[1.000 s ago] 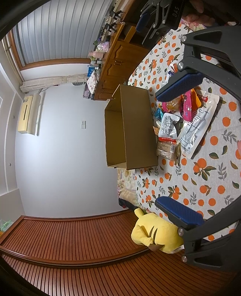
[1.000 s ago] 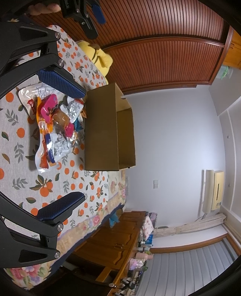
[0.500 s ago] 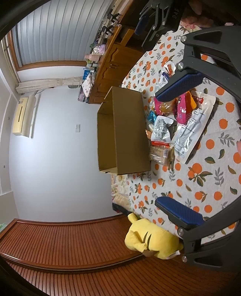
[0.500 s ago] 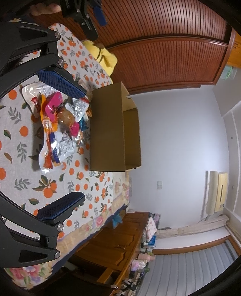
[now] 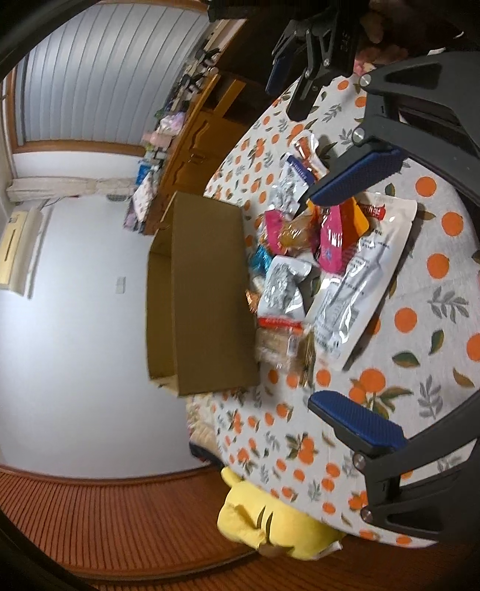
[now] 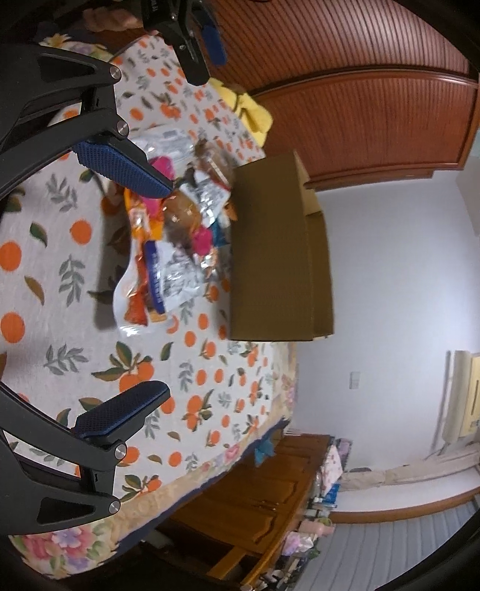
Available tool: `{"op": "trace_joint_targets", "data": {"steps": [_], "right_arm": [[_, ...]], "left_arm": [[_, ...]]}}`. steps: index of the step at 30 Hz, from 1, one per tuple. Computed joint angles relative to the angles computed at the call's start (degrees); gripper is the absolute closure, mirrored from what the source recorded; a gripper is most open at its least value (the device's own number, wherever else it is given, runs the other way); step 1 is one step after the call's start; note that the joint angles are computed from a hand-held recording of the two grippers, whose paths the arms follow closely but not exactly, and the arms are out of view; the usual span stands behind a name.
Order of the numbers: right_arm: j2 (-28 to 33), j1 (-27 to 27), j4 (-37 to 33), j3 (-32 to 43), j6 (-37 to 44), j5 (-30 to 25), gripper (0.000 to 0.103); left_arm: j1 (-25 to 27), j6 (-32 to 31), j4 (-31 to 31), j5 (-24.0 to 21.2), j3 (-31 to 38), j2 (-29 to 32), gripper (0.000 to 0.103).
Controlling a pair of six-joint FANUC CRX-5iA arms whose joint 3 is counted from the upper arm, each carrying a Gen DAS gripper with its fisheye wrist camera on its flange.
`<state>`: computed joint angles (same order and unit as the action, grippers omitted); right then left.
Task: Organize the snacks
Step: 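Grasp the white-and-blue pouch with the right tool while the left tool grasps the pink-wrapped snack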
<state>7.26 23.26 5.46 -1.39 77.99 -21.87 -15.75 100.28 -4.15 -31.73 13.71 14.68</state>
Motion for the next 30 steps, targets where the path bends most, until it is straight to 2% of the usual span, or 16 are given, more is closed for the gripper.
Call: {"op": "trace_joint_targets", "data": {"steps": [3,7,13,18,20,21,27,30], "right_arm": [[1.22,-1.01,-4.81,2.42,4.74,-2.40,0.004],[2.99,-2.36,-10.46,6.10,10.29,-5.73,0.007],[4.92,-3.42,-12.80,9.58,14.20,-8.38,0.010],[7.33,-5.17,-20.02,14.97,20.54,-13.37,0.016],[8.19,-5.25,-20.71,16.29,21.93,-14.21,0.022],[8.66,-5.40,-21.40,17.12,22.80,-14.93,0.025],[11.46,-5.71,-22.34,20.99,24.90,-17.86,0.033],[13.49,-6.32,-23.78,24.23,25.95,-20.84,0.037]], "left_arm": [[0.65,-5.77,6.09,0.01,0.84,2.03,0.004],[1.10,-11.45,11.69,-2.54,4.24,5.44,0.010],[2.18,-17.59,20.07,-10.33,12.54,12.75,0.014],[2.27,-17.65,19.64,-16.09,19.97,17.62,0.028],[2.12,-18.04,19.24,-18.07,22.43,19.01,0.042],[1.99,-18.38,19.09,-18.87,23.52,19.61,0.045],[1.33,-21.35,20.56,-23.95,29.96,23.82,0.050],[0.95,-20.21,19.68,-28.51,35.86,27.38,0.049]]}}
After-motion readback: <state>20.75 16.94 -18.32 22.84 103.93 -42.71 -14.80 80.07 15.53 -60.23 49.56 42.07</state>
